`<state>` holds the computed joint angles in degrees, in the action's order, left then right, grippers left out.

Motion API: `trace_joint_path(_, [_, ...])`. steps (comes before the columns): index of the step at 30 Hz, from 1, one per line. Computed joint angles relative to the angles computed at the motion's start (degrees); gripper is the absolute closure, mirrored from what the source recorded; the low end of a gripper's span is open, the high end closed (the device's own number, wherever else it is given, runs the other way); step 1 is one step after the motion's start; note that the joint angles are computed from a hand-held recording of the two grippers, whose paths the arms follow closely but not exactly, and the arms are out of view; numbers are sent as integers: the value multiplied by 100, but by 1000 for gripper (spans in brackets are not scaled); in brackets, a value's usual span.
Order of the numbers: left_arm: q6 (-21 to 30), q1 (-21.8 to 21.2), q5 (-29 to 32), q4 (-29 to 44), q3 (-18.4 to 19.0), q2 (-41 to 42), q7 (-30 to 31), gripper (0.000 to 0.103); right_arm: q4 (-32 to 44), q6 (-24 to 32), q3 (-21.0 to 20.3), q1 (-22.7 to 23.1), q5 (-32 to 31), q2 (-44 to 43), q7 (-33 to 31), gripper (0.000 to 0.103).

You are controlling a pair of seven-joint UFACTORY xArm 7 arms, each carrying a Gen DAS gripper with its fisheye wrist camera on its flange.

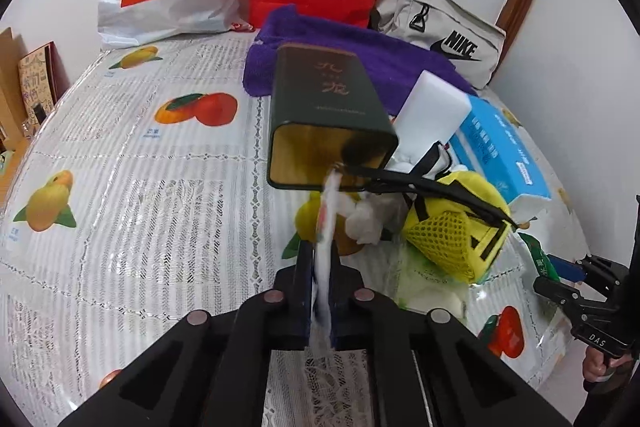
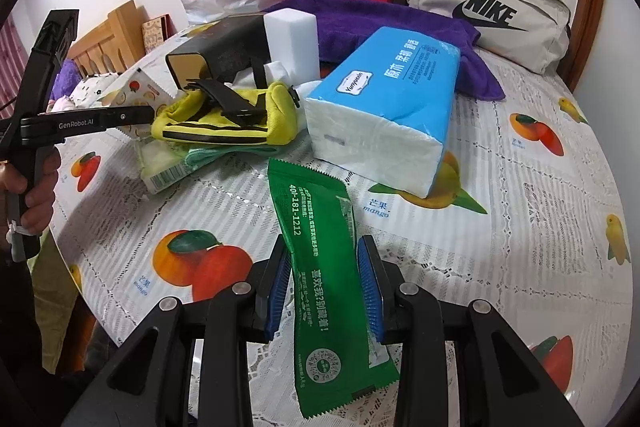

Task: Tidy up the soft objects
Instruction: 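Carry the sachet and green packet onto the purple towel with both grippers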

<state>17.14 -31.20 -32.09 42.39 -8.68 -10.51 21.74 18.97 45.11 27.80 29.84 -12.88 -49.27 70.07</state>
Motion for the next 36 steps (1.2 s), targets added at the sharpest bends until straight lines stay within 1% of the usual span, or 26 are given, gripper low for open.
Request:
trace_joint_path(2, [-21,21,104,-22,-37,-88,-82,98,26,48,17,6,-17,-44,5,70])
trace_joint_path(5, [-13,-16,154,-7,-21,-170,-137,98,88,163,48,-10,-53,-100,0,74])
trace_joint_path(9, [31,55,496,42,-81,-211,-456,98,87,141,-10,-5,-28,-146,-35,75])
trace_joint_path(15, [205,12,569,126,6,-366,-531,98,148,174,-72,15,9,-327,-189,75])
trace_joint_path(17, [253,11,579,180,27,-402,-559,98,238,229,-67,-40,-33,-409,-288,75])
trace_joint_path(20, [329,17,596,298,41,-409,-598,98,339,257,-100,-183,-95,-494,-436,75])
trace_joint_path(23, [513,82,727,520,-5,-341,-749,98,442,295,-184,-362,-142,-503,-653,75])
trace_joint_path(27, [614,168,890,847,-72,-204,-864,98,642,345,-277,-645,-211,-445,-958,75])
trace_joint_path(31, [765,288,1136,1312,-159,81,-1067,98,874,336,-407,-1054,-375,-341,-1279,75])
trace_joint_path(36, [948,440,1467,2039,-266,654,-1329,98,1143,261,-511,-1611,-595,-61,-1552,75])
